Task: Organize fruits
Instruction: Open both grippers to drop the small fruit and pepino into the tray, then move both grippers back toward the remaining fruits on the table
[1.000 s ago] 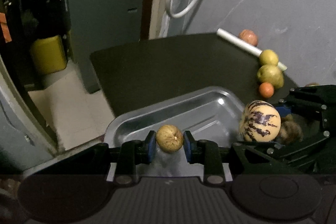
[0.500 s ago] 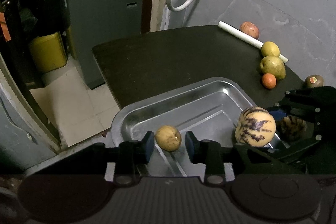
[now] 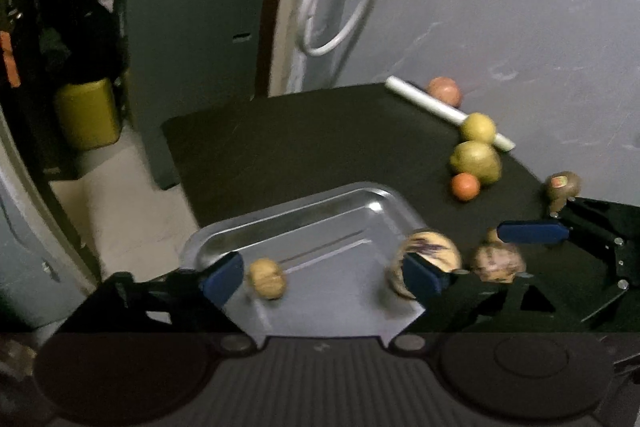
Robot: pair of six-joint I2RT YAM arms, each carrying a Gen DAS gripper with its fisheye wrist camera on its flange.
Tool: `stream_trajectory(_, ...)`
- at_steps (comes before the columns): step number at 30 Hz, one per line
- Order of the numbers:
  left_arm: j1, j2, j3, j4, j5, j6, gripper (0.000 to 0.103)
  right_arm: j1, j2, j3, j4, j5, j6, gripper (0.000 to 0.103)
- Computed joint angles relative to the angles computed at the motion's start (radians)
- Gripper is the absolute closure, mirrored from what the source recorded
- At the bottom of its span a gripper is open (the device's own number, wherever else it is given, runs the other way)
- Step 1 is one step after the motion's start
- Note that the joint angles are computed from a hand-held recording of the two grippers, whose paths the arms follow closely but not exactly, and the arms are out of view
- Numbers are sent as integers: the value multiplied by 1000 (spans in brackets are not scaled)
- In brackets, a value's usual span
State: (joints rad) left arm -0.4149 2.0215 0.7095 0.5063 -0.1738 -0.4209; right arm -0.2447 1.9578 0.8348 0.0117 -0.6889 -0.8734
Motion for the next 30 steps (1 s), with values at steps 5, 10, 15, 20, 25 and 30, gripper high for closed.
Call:
stream_trajectory(5,-85,-14,42,-31,-28,13,1,-147,-50,3,-65,-57,12,5)
stream_trajectory(10,-173,17,149,-116,-37,46,1,-294,-48,47,-134,-67,-35,2)
stream_trajectory(15,-249,96,295,-193,-41,87,1,-419,17,116,-163,-45,-87,1)
stream_trajectory(20,-295,209,482,-296,-37,119,1,-514,114,203,-188,-7,-102,1)
stream_trajectory(25,-315,326,686,-417,-35,140,1,-561,198,302,-217,21,-93,1)
stream_trajectory(30,-325,423,864,-545,-62,159,1,-566,262,389,-248,27,-104,1)
